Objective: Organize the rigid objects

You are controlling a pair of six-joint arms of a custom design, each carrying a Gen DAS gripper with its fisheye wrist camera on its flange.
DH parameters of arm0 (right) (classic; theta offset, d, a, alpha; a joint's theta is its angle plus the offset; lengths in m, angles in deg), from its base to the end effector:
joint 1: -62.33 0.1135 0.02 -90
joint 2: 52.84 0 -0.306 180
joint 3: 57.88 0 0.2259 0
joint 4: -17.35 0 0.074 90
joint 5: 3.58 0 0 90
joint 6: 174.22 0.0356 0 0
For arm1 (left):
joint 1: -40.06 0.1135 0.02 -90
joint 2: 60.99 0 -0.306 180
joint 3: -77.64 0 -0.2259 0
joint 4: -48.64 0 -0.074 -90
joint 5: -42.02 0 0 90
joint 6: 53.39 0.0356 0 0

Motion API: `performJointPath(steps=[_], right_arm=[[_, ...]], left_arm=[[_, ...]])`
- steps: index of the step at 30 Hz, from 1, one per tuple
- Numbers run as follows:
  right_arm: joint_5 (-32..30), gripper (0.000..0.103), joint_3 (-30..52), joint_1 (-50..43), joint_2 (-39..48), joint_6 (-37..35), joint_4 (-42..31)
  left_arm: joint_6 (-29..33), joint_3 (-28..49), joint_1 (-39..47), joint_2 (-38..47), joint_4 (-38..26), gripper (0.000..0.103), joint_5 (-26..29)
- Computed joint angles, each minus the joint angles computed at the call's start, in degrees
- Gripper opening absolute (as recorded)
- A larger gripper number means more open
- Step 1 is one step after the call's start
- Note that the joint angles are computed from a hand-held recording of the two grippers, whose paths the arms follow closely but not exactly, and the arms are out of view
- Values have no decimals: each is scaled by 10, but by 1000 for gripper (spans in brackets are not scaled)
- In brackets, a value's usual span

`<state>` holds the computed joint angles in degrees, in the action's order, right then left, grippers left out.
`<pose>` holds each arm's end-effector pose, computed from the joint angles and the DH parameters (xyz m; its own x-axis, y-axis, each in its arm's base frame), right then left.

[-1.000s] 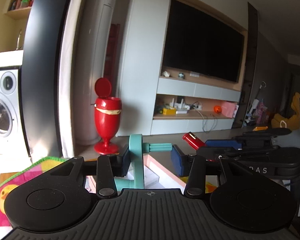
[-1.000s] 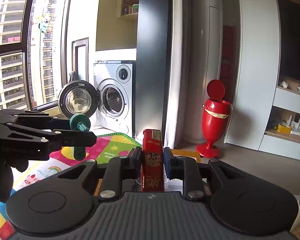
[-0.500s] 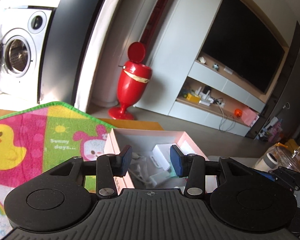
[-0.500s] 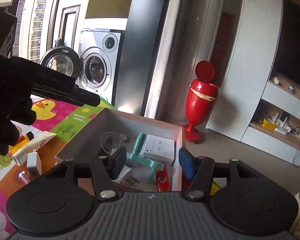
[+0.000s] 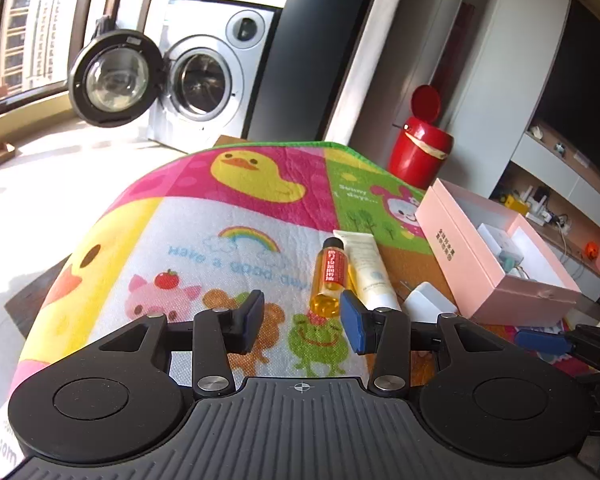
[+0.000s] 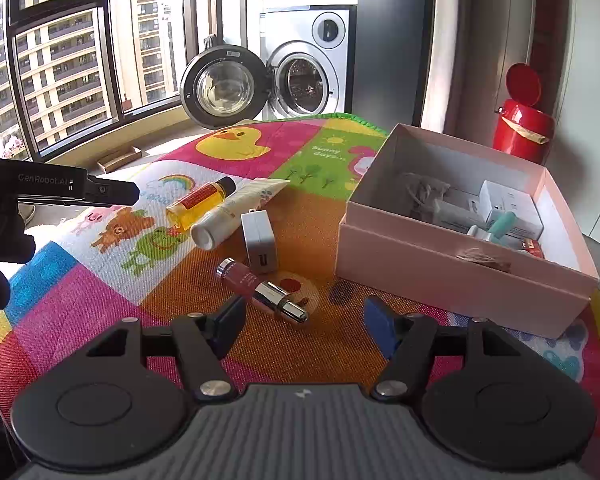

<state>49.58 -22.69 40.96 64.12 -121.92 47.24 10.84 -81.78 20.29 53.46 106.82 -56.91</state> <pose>0.2446 -0.0728 0.0820 -0.5472 -0.3114 -0.7769 -0.4900 0.8717 -0.0043 0.2090 -0.0692 0.1030 -0.5881 -0.2450 -0.7708 -0.0446 0.9614 -0.2716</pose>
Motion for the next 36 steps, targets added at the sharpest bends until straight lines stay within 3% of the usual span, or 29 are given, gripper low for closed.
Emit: performJointPath(steps=[6, 8, 12, 14, 15, 19, 23, 27, 30, 35, 36], right_arm=[[65, 65, 2, 88, 18, 54, 84], [73, 55, 15, 101, 17, 66, 80], [93, 45, 49, 130, 17, 80, 48], [95, 23, 78, 140, 14, 72, -15], [91, 20, 83, 138, 11, 66, -35], [73, 20, 56, 102, -1, 47, -20], [22, 20, 59, 11, -15, 8, -86], [-16, 20, 74, -79, -17, -38, -154], [-29, 21, 78, -133, -5, -57, -157], [-21, 50, 76, -177, 42, -39, -96], [-18, 51, 82, -180, 54, -33, -93]], left_arm=[[-2, -17, -2, 24, 46, 46, 20], [9, -21, -13, 37, 68, 46, 31], [42, -25, -36, 65, 108, 46, 63], [55, -23, -51, 74, 112, 46, 64], [62, -22, -58, 75, 111, 46, 64], [84, -20, -82, 81, 105, 46, 68], [104, 4, -98, 79, 66, 46, 101], [121, 41, -132, 71, 9, 46, 77], [131, 60, -138, 61, -21, 45, 73], [172, 82, -159, 37, -86, 45, 82], [179, 84, -162, 34, -96, 45, 90]])
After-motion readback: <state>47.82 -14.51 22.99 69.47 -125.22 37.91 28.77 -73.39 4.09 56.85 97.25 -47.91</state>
